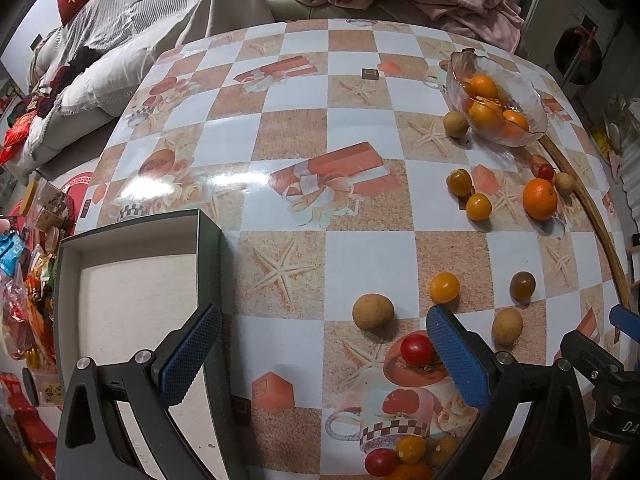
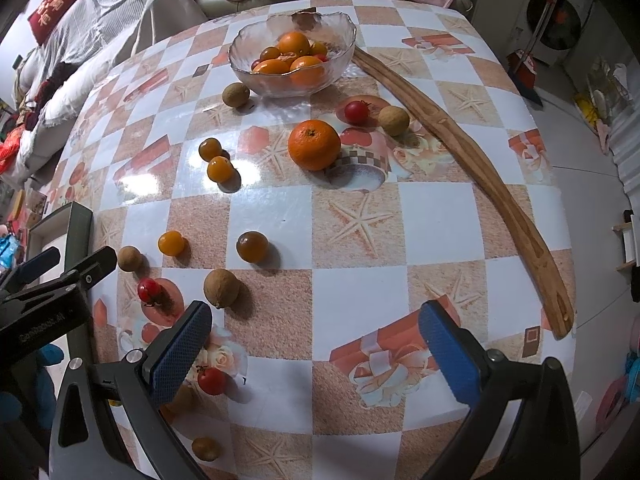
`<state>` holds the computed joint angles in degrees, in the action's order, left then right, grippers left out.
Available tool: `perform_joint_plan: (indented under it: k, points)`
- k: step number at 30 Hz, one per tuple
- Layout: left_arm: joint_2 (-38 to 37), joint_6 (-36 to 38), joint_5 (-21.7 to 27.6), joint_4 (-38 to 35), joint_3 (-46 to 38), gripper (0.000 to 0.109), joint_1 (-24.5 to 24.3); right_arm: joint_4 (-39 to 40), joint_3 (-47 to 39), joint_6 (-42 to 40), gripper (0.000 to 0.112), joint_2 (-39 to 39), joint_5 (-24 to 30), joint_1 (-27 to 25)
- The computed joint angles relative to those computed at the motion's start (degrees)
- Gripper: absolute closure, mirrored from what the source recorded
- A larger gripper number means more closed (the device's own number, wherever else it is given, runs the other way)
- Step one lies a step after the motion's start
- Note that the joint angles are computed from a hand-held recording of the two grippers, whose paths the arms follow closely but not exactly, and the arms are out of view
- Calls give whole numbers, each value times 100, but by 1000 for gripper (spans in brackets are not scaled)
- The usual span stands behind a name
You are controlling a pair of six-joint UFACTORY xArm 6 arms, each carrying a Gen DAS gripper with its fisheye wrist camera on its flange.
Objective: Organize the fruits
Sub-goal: 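Move both grippers over the scattered fruits on the table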
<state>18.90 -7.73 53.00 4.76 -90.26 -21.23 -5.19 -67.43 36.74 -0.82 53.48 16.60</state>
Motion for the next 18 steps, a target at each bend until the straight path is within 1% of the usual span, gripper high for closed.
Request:
perform_joint_plan:
  k: [12, 18]
  points:
    - [171, -32, 32, 88, -136, 6, -45, 109, -136, -31, 9, 162, -54, -28]
    - [284, -40, -31, 154, -162, 6, -69, 253, -251, -66, 9, 325, -124, -61]
